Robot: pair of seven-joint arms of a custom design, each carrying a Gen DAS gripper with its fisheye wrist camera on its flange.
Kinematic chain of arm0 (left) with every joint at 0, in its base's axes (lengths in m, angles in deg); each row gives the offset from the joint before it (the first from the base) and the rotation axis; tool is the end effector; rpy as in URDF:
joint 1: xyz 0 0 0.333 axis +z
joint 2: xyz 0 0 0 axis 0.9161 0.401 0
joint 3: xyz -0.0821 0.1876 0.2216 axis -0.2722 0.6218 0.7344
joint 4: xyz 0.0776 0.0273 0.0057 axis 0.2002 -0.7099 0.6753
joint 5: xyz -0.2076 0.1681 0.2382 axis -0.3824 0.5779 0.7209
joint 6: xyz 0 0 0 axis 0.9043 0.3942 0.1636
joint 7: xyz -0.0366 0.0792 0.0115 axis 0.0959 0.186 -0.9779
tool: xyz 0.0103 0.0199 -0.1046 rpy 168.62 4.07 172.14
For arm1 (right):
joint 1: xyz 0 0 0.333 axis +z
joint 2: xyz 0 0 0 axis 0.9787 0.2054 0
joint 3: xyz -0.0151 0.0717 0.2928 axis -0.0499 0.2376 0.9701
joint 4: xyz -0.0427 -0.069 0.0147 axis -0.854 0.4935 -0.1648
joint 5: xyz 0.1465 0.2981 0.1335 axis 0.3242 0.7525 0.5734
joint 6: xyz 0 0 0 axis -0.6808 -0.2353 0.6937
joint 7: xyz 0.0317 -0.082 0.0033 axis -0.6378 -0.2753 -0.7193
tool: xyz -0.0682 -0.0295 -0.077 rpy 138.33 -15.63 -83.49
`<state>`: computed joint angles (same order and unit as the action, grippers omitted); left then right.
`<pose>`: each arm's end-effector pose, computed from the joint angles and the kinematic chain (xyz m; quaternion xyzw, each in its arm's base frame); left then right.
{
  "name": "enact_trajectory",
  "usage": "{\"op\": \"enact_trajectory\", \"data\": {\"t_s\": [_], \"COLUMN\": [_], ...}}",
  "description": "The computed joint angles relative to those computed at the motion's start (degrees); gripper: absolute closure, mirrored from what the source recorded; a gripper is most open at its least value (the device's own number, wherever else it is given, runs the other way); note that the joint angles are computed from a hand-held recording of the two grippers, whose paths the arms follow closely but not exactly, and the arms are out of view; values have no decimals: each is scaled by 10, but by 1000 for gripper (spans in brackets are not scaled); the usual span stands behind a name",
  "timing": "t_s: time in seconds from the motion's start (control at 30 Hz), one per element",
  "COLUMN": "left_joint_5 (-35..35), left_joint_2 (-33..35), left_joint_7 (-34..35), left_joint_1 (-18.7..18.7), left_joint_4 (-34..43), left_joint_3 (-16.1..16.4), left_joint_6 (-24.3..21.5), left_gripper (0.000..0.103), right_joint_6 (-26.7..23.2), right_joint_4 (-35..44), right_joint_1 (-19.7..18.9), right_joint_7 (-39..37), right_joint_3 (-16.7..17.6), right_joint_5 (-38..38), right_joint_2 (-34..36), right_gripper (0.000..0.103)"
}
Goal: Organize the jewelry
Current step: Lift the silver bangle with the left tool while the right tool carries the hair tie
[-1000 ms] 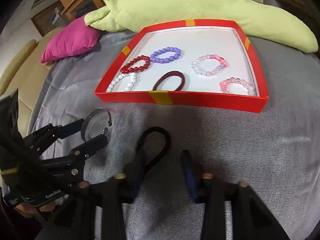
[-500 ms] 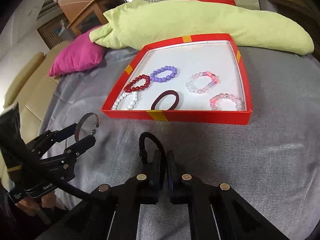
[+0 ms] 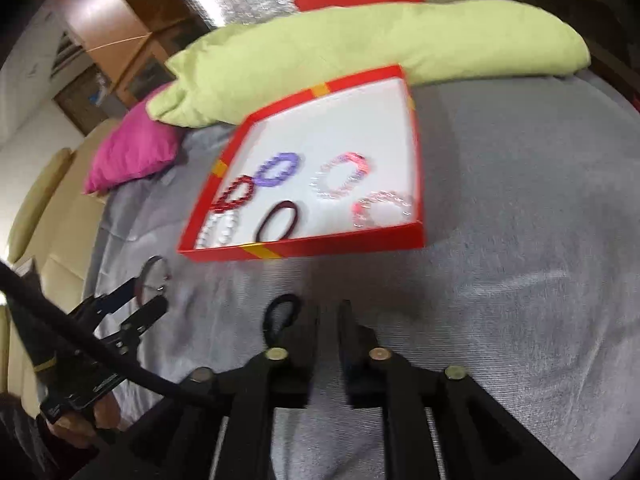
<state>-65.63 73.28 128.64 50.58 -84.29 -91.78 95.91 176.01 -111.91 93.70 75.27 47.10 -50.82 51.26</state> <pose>0.6639 -0.2671 0.4948 -0.5594 0.7491 -0.2468 0.2548 0.7024 0.2340 0.4800 -0.6762 0.6502 -0.0367 0.3444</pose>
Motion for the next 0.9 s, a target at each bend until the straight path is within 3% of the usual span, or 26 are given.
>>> {"op": "enact_trajectory", "data": {"t_s": [0.07,0.37,0.4,0.43,0.47,0.6,0.9], "left_joint_5": [1,6,6,4,2,2,1], "left_joint_2": [2,-5,-6,-7,-8,-13,-21], "left_joint_7": [-1,4,2,2,2,-5,-13], "left_joint_1": [-2,-2,-1,0,2,4,6], "left_joint_4": [2,-9,-11,-13,-15,-22,-36], "left_joint_3": [1,1,2,1,0,1,-2], "left_joint_6": [0,8,10,11,12,24,80], "left_gripper": [42,42,42,42,42,42,42], "right_joint_6": [-11,-105,-100,-88,-82,-33,112], "right_joint_4": [10,102,94,82,75,27,-63], "right_joint_1": [4,50,52,55,54,44,-7], "right_joint_7": [-10,-12,-13,-16,-22,-29,-131], "right_joint_3": [5,-17,-19,-22,-21,-13,56], "right_joint_5": [-3,-74,-79,-86,-88,-73,69], "right_joint_2": [5,61,58,53,49,21,-35], "right_gripper": [66,68,74,92,94,94,94]}}
